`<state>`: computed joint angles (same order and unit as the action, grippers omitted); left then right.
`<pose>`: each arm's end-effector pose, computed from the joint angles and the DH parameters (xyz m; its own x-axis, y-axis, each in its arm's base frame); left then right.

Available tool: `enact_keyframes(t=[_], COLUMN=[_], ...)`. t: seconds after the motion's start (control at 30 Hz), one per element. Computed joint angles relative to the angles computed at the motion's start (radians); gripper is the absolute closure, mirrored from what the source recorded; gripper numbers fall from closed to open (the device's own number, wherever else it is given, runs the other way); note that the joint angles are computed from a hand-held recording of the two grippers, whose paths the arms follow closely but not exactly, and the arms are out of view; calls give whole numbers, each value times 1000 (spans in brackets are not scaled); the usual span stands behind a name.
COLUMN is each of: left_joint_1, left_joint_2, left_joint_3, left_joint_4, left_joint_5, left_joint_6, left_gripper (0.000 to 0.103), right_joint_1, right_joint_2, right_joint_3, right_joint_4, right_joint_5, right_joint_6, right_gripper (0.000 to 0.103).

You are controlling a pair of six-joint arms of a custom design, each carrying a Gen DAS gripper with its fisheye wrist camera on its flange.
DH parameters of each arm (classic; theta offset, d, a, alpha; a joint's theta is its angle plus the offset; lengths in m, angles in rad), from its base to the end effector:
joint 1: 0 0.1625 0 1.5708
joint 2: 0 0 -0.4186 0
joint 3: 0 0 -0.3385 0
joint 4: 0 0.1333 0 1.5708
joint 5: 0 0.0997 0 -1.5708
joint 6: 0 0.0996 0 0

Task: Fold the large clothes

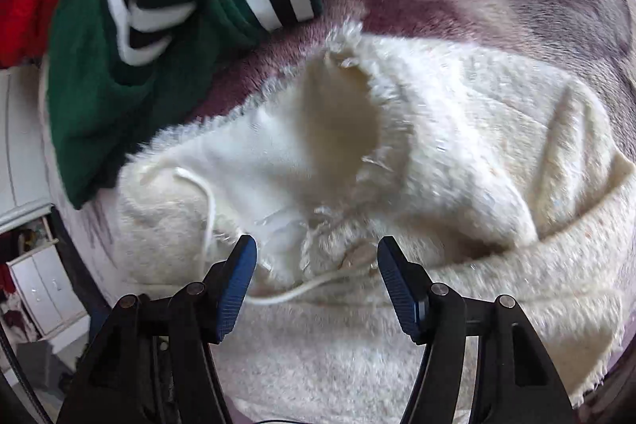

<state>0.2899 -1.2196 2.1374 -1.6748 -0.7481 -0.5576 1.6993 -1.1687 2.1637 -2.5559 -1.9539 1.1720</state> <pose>-0.2945 -0.3031 0.1677 -0.0800 0.5785 -0.8118 0.7257 0.5921 0.3504 0.1525 -0.4309 0.1704 -0.4751 0.8663 0.1543 0.7975 0.4980 -0.3406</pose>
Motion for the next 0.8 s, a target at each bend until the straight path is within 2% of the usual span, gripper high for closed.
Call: enact_keyframes(t=[0.03, 0.07, 0.1, 0.13, 0.2, 0.3, 0.47, 0.5, 0.53, 0.6, 0.67, 0.7, 0.73, 0.77, 0.8], left_joint_1=[-6, -14, -18, -24, -28, -28, -9, -7, -7, -7, -15, -20, -29, -39, -51], left_joint_2=[-5, -11, -22, -31, -56, -66, -67, -71, -76, -91, -128, -145, -167, -185, -209], left_joint_3=[8, 13, 19, 22, 24, 15, -15, -22, -28, -47, -65, -74, -84, -89, -98], left_joint_4=[-2, 2, 4, 8, 25, 39, 50, 50, 51, 62, 78, 88, 105, 117, 141], left_joint_5=[-4, -9, -14, -22, -36, -42, -41, -42, -42, -54, -75, -88, -107, -127, -157], left_joint_6=[1, 0, 1, -2, -11, -24, -25, -24, -23, -15, -19, -19, -22, -25, -33], left_gripper=[20, 20, 20, 20, 20, 20, 20, 20, 20, 20, 20, 20, 20, 20, 20], right_joint_1=[9, 29, 44, 62, 90, 125, 110, 73, 49, 8, -12, 3, 37, 94, 181], right_joint_2=[27, 42, 45, 46, 11, -6, -5, -40, -43, -85, -172, -231, -297, -368, -439], right_joint_3=[-26, -40, -41, -34, -2, -11, -53, -38, -21, 69, 177, 222, 256, 274, 279], right_joint_4=[61, 104, 125, 109, 73, 60, 77, 77, 36, -137, -323, -363, -361, -317, -231], right_joint_5=[-31, -79, -109, -119, -137, -167, -172, -154, -101, 4, 156, 189, 180, 130, 40], right_joint_6=[17, 56, 93, 124, 153, 190, 186, 137, 102, 41, -10, -6, 11, 43, 107], right_gripper=[38, 55, 66, 71, 94, 95, 96, 95, 95, 89, 86, 70, 58, 40, 34])
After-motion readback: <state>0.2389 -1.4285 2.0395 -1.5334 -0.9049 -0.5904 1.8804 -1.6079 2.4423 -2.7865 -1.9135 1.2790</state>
